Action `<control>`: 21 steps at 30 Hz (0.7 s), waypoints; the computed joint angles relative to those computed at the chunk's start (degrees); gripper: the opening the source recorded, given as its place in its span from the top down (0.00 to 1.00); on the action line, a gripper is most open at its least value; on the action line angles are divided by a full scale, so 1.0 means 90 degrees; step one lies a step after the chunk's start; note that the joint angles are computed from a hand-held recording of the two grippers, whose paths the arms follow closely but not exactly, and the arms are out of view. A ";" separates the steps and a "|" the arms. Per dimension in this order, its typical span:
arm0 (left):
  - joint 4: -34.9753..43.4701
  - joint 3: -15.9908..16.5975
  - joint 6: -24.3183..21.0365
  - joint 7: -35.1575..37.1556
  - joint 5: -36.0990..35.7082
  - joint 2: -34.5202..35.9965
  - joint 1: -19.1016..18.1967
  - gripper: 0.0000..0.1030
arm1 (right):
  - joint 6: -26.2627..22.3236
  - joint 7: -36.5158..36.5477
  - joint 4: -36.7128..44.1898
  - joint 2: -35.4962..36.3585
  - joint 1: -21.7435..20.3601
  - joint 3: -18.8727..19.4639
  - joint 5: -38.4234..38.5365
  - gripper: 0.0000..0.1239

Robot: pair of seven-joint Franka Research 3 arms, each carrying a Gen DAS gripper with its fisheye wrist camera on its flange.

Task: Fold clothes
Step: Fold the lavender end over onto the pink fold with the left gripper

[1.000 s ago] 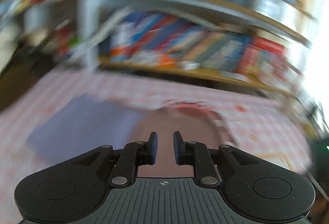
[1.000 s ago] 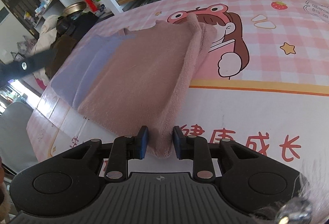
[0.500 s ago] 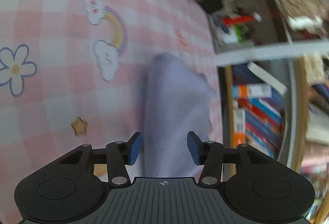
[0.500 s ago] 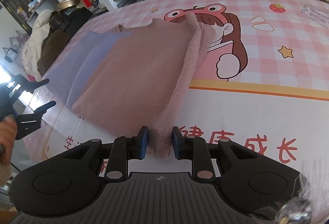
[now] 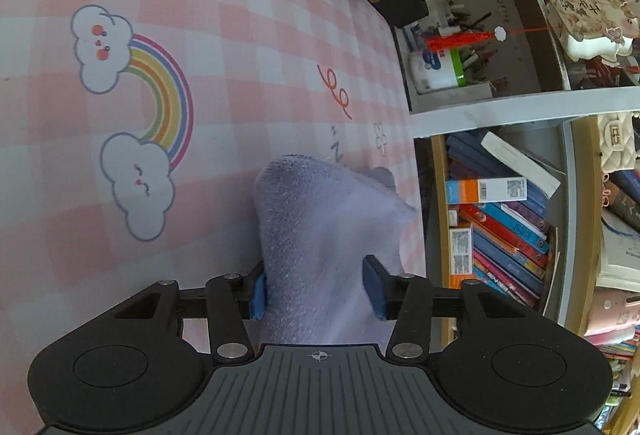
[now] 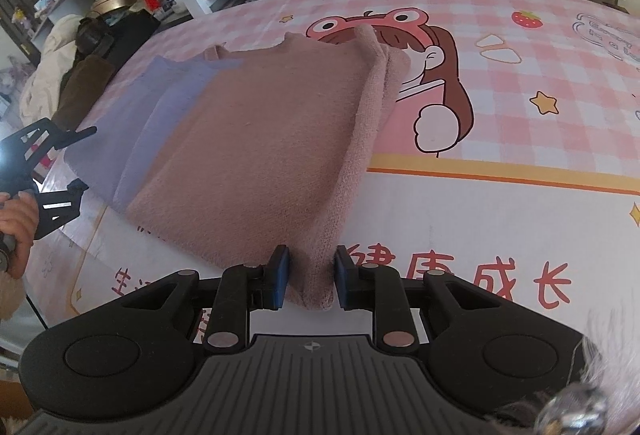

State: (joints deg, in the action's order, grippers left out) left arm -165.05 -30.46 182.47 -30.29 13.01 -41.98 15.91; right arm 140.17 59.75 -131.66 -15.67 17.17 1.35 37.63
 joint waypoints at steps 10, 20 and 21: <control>0.0281 0.0261 -0.0212 0.0766 0.0473 -0.0022 -0.0154 0.91 | 0.0090 0.0121 -0.0072 -0.0051 0.0037 -0.0005 0.0029 0.83; 0.2115 -0.0158 -0.0741 0.2653 0.1691 0.0457 -0.0202 0.92 | -0.0036 -0.0496 -0.0060 -0.0005 0.0050 -0.0167 0.0551 0.82; 0.2342 -0.0213 -0.0856 0.2812 0.1819 0.0583 -0.0246 0.92 | -0.0051 -0.0603 -0.0062 -0.0002 0.0048 -0.0181 0.0608 0.82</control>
